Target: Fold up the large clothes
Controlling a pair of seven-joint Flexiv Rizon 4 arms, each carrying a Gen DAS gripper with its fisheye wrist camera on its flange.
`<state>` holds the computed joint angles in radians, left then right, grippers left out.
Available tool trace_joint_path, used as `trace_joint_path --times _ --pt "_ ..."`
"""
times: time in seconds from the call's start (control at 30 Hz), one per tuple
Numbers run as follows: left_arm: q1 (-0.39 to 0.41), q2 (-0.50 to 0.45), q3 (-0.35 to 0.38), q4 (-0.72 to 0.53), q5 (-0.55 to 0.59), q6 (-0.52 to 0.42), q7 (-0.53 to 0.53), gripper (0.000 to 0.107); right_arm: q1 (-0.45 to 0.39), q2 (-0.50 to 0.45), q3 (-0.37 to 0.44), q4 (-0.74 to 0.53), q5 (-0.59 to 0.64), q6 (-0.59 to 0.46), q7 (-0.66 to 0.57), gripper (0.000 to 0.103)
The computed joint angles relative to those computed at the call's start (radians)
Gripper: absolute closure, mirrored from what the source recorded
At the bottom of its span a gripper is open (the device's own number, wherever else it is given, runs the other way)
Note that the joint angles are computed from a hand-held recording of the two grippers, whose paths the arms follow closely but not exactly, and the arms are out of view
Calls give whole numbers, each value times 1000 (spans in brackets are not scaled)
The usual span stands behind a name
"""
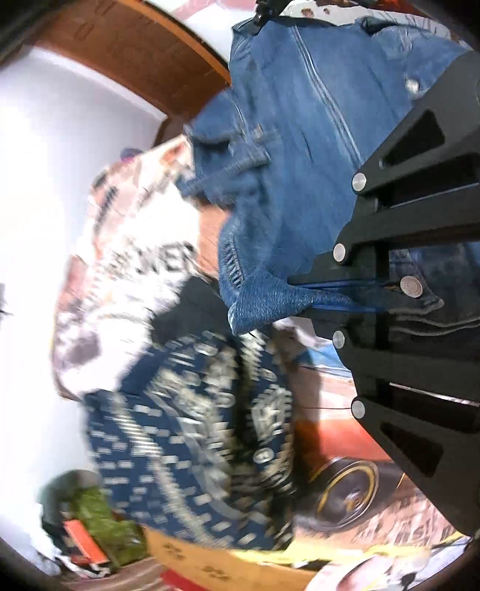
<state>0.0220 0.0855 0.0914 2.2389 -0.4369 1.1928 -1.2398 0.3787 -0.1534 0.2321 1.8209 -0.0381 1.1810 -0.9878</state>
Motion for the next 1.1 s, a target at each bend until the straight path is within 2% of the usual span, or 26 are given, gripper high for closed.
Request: trace_joint_path --times 0.1,0.23,0.37,0.5,0.63,0.73,0.77,0.83,0.97,1.1 --pt "0 39 -2 -25 24 6 0 101 20 19 1 -12 -55 39 -13 89" --pt "4 65 21 -53 14 5 49 101 43 -11 -3 -78 -102 69 -33 90" --pt "12 39 24 -111 -29 1 67 101 57 -70 -7 -181 -114 57 -55 90" --pt "40 -23 14 -178 6 26 59 101 81 -122 -39 -240 -170 56 -18 90" --pt "79 -113 12 -243 38 12 31 101 94 -177 -72 -277 -224 17 24 90" --pt "106 -187 20 -285 118 13 -48 103 96 -221 -91 -295 -253 -27 51 90" --pt "112 -208 28 -300 155 12 -84 107 89 -240 -90 -305 -245 -51 54 90" --pt "116 -250 61 -335 262 20 -186 107 74 -268 -84 -320 -223 -92 56 90" --pt "178 -282 34 -339 169 -37 -159 107 52 -307 -80 -332 -191 -162 52 89" --pt "188 -275 44 -315 178 -33 -183 106 44 -328 -73 -341 -170 -214 22 88"
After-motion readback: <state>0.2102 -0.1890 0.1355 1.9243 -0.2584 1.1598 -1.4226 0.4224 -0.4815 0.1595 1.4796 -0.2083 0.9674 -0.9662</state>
